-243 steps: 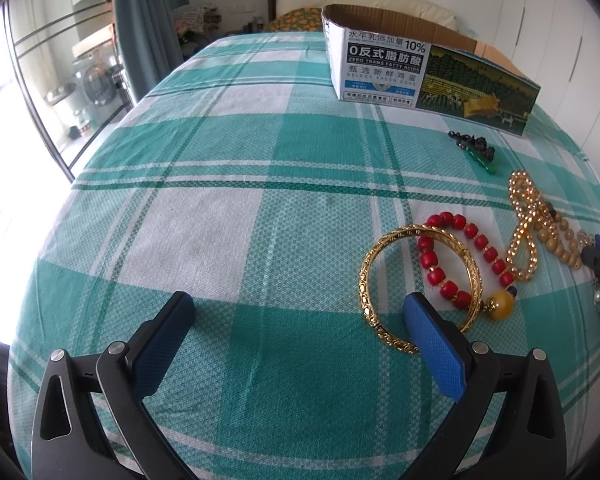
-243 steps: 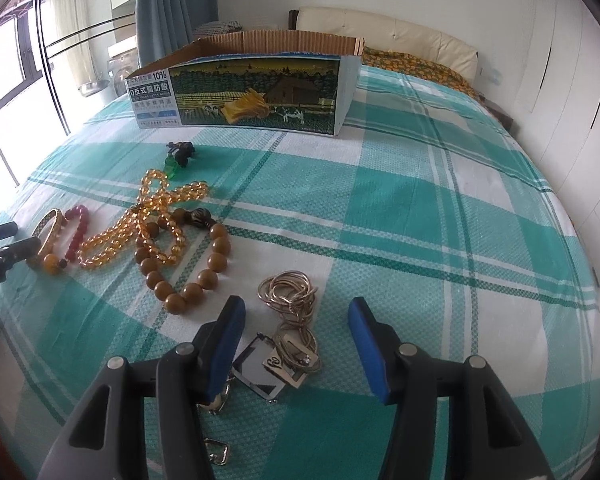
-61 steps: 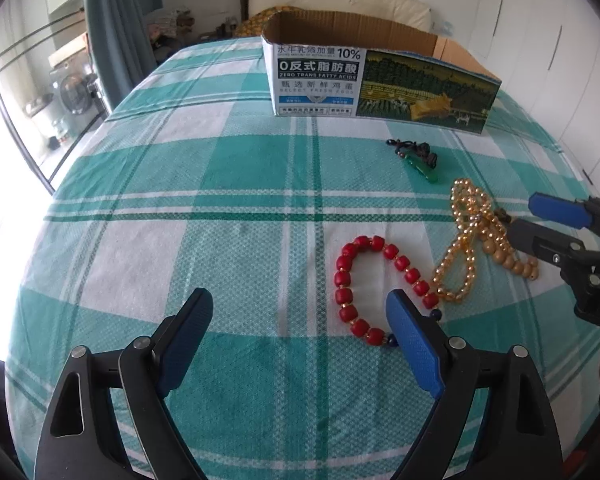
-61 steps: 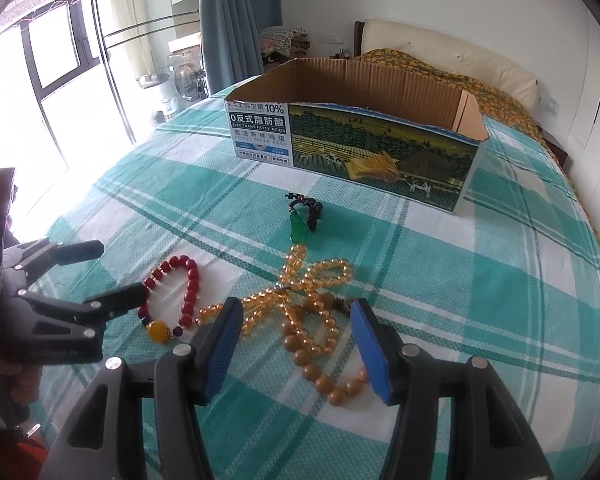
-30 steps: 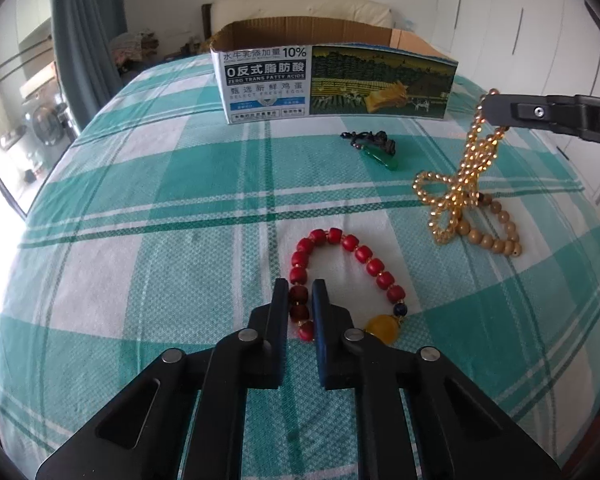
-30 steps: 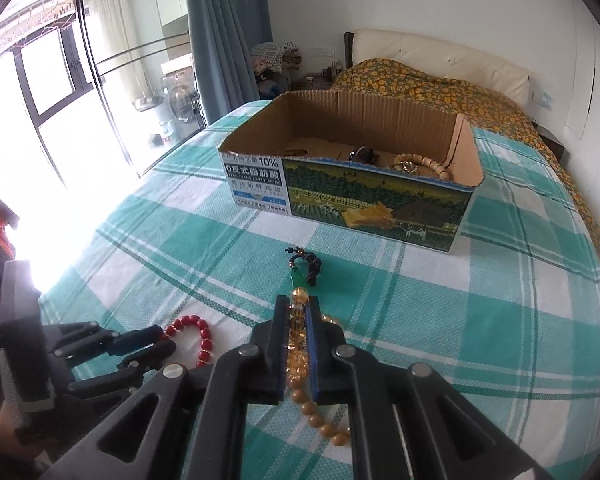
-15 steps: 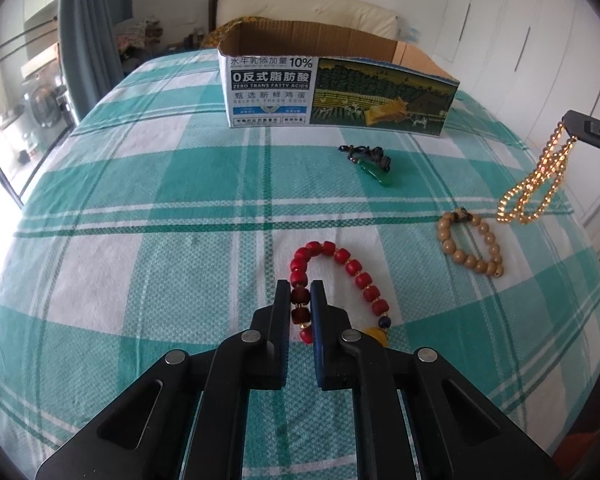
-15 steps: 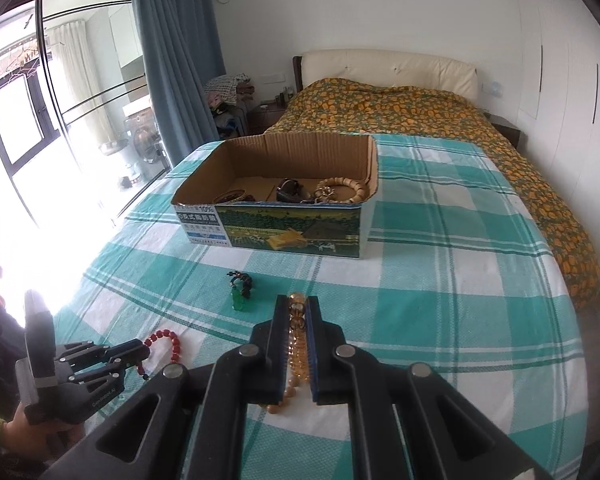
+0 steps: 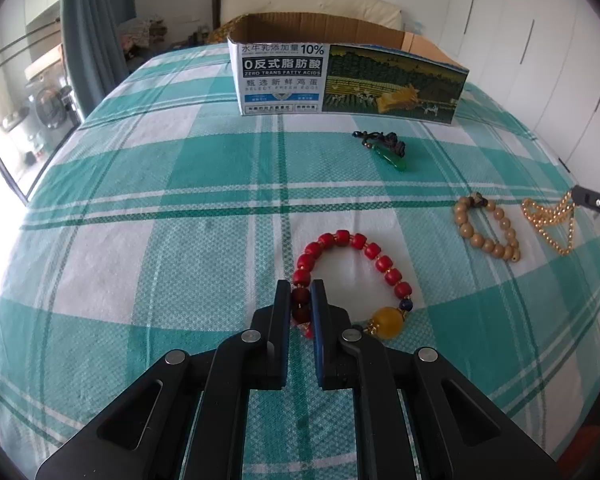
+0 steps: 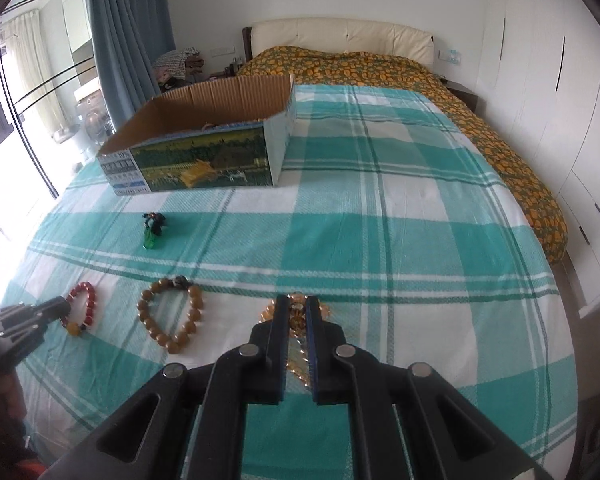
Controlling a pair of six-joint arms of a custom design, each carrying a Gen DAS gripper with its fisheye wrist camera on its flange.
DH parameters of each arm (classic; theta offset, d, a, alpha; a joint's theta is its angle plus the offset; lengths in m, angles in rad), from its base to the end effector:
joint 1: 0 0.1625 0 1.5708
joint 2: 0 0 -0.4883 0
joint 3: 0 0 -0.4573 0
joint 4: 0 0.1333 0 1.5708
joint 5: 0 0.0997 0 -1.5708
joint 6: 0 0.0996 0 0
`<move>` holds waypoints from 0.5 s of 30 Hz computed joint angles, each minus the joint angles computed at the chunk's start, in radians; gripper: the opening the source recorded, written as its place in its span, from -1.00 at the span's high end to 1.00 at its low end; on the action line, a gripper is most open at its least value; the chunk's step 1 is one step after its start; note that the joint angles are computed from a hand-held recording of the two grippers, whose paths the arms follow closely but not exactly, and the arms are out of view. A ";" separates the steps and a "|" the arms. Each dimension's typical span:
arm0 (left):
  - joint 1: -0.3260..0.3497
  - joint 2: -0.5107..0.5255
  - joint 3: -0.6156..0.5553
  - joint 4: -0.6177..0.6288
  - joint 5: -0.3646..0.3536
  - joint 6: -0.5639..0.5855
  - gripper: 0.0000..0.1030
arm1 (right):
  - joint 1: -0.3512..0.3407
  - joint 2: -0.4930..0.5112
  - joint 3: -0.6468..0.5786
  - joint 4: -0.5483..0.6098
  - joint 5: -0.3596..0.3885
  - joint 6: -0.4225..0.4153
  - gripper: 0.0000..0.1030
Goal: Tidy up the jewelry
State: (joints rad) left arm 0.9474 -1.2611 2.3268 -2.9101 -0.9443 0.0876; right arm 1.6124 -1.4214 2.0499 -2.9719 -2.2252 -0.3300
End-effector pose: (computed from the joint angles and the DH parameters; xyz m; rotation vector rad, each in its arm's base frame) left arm -0.1292 -0.5080 0.1766 0.7818 2.4328 -0.5578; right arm 0.0963 -0.5656 0.3895 0.1117 -2.2955 0.8053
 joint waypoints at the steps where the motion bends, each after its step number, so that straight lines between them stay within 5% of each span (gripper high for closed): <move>1: 0.001 0.000 0.000 0.000 0.001 -0.002 0.79 | -0.008 -0.004 0.008 0.006 0.000 0.007 0.84; 6: 0.007 -0.008 -0.006 0.020 -0.025 -0.015 0.40 | -0.031 -0.022 0.037 0.019 -0.006 0.036 0.81; 8: 0.003 -0.010 -0.003 0.025 -0.021 -0.018 -0.13 | -0.036 -0.029 0.044 0.027 -0.013 0.041 0.53; 11: 0.000 -0.015 0.003 0.015 -0.011 -0.024 -0.29 | -0.040 -0.042 0.057 0.021 -0.009 0.048 0.08; 15: 0.008 -0.022 -0.001 0.035 -0.006 -0.052 -0.39 | -0.037 -0.046 0.065 0.002 -0.025 0.043 0.07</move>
State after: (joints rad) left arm 0.9552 -1.2827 2.3259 -2.8753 -0.9498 0.0359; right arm 1.5754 -1.4671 2.1148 -2.9698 -2.2500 -0.2874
